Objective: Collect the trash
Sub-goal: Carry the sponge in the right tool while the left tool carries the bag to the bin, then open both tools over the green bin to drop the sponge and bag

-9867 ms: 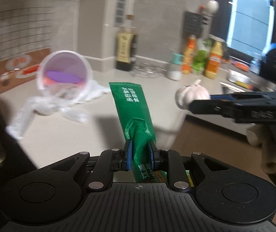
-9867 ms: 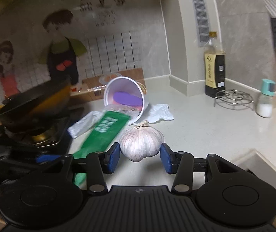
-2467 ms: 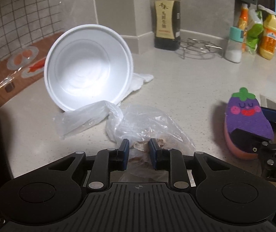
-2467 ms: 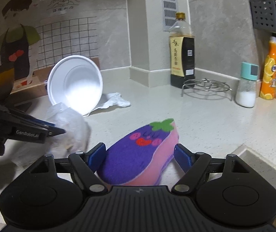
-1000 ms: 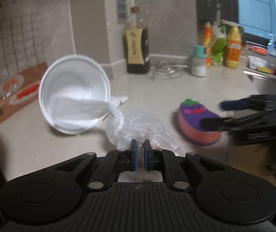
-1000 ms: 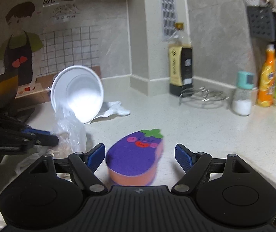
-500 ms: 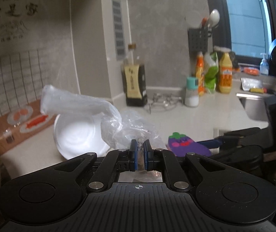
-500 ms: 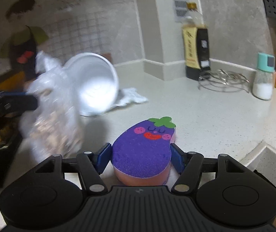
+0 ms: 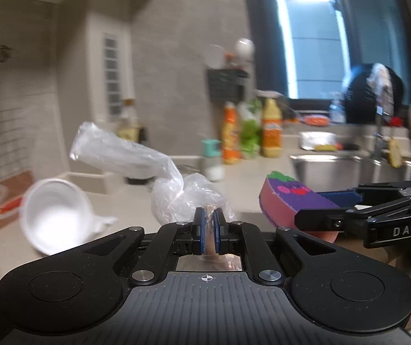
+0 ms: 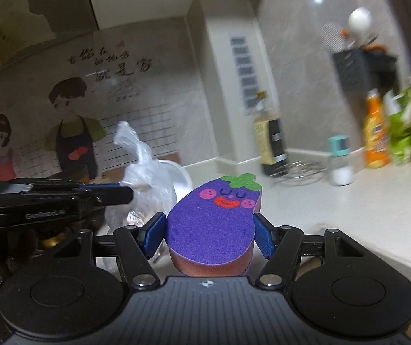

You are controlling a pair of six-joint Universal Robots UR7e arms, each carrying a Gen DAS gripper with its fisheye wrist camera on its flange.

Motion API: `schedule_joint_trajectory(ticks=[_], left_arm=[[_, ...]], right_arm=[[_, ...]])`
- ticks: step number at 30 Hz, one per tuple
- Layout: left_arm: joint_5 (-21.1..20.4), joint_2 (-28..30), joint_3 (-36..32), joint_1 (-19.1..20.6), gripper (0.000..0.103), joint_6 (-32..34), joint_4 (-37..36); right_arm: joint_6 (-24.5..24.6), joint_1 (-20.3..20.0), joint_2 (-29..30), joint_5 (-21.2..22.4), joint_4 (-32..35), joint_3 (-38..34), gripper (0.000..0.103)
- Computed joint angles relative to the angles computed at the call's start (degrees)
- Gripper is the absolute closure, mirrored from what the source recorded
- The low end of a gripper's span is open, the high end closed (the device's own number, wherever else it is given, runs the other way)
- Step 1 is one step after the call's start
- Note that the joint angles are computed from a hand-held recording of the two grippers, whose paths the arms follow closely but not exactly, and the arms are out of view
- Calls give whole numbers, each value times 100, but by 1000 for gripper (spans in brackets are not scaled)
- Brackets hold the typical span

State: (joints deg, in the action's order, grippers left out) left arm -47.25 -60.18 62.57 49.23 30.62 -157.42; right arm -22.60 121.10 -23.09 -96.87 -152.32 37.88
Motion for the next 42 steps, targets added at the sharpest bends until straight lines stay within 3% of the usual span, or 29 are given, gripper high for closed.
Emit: schedule_joint_trajectory(ticks=[6, 11, 18, 20, 23, 26, 30, 32, 35, 39, 40, 42], left_arm=[[-719, 182, 433, 202, 94, -851, 519], [-1282, 557, 487, 585, 94, -1708, 1435], [-1242, 1527, -445, 1027, 93, -2351, 3001], [-1197, 1882, -990, 1126, 93, -2608, 3698], [-1470, 2417, -2012, 1336, 88, -3100, 4841], [-1357, 2432, -1950, 1388, 86, -3005, 4538], [-1769, 2344, -1955, 1455, 86, -3046, 4437], [-1791, 2247, -1849, 1400, 86, -2607, 4289], [-1751, 1930, -1341, 1310, 86, -1826, 3572], [-2779, 1573, -740, 1510, 86, -1772, 2610], [-2873, 1530, -651, 1530, 86, -1779, 2454], [-2904, 1474, -499, 1537, 86, -1737, 2221]], right_arm=[[347, -220, -1137, -499, -966, 2055, 38], [477, -441, -1624, -1439, -1479, 3206, 38], [1201, -915, -1953, -2008, -1906, 4236, 38], [1424, -1026, -1979, -2099, -1913, 4391, 38], [1755, -1191, -2010, -2090, -1782, 4560, 38], [1721, -1255, -1910, -2245, -1700, 4600, 38], [1784, -1324, -1874, -2161, -1429, 4704, 38], [1704, -1304, -1819, -2135, -1352, 4629, 38], [1614, -1308, -1692, -1867, -1142, 4376, 38], [1765, -1413, -1262, -1099, -395, 3658, 37], [1800, -1486, -1190, -837, -216, 3568, 37], [2075, -1538, -1047, -772, 271, 3311, 36]])
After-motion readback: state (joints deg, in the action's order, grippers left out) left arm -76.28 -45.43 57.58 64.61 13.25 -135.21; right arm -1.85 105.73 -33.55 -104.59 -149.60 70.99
